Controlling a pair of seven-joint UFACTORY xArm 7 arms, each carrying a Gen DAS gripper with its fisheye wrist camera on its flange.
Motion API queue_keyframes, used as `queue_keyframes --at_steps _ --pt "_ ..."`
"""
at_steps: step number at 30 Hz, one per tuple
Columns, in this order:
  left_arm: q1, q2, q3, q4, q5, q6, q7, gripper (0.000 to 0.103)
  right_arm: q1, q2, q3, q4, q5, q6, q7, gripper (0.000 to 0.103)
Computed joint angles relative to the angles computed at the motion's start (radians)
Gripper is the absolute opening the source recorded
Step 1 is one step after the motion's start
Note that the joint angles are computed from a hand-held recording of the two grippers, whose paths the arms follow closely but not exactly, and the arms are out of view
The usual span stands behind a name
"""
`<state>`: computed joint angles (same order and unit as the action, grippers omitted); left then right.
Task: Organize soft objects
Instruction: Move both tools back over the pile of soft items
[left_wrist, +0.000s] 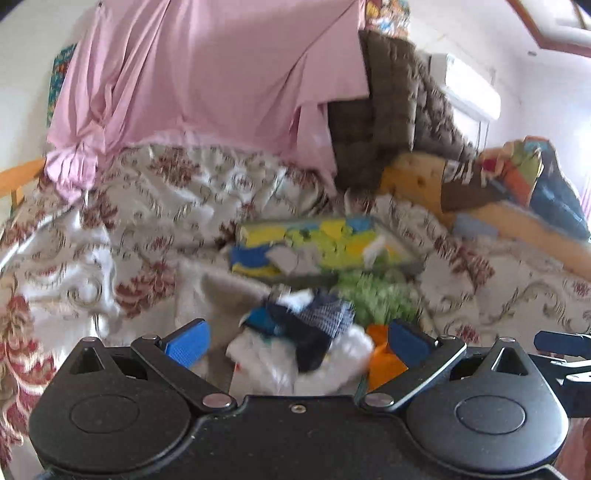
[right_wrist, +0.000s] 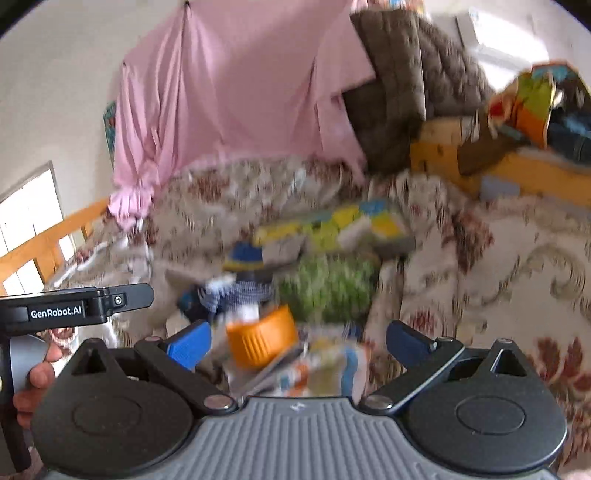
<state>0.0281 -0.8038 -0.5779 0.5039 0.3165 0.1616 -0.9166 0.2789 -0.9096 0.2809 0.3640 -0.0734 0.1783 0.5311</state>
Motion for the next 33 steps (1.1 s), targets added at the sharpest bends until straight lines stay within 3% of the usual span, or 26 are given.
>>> queue_keyframes --at_steps 14,21,33 --pt "-0.133 0.086 0.101 -0.015 -0.028 0.06 0.094 0.102 0.052 0.101 -0.016 0.074 -0.008 0.164 -0.063 0.103" --pt "-0.247 0.145 0.212 -0.004 -0.107 0.089 0.132 0.102 0.041 0.138 0.0 0.107 -0.017 0.239 -0.071 0.103" --pt "-0.417 0.322 0.335 0.069 -0.235 0.006 0.325 0.102 0.052 0.198 -0.029 0.139 0.003 0.292 -0.091 0.103"
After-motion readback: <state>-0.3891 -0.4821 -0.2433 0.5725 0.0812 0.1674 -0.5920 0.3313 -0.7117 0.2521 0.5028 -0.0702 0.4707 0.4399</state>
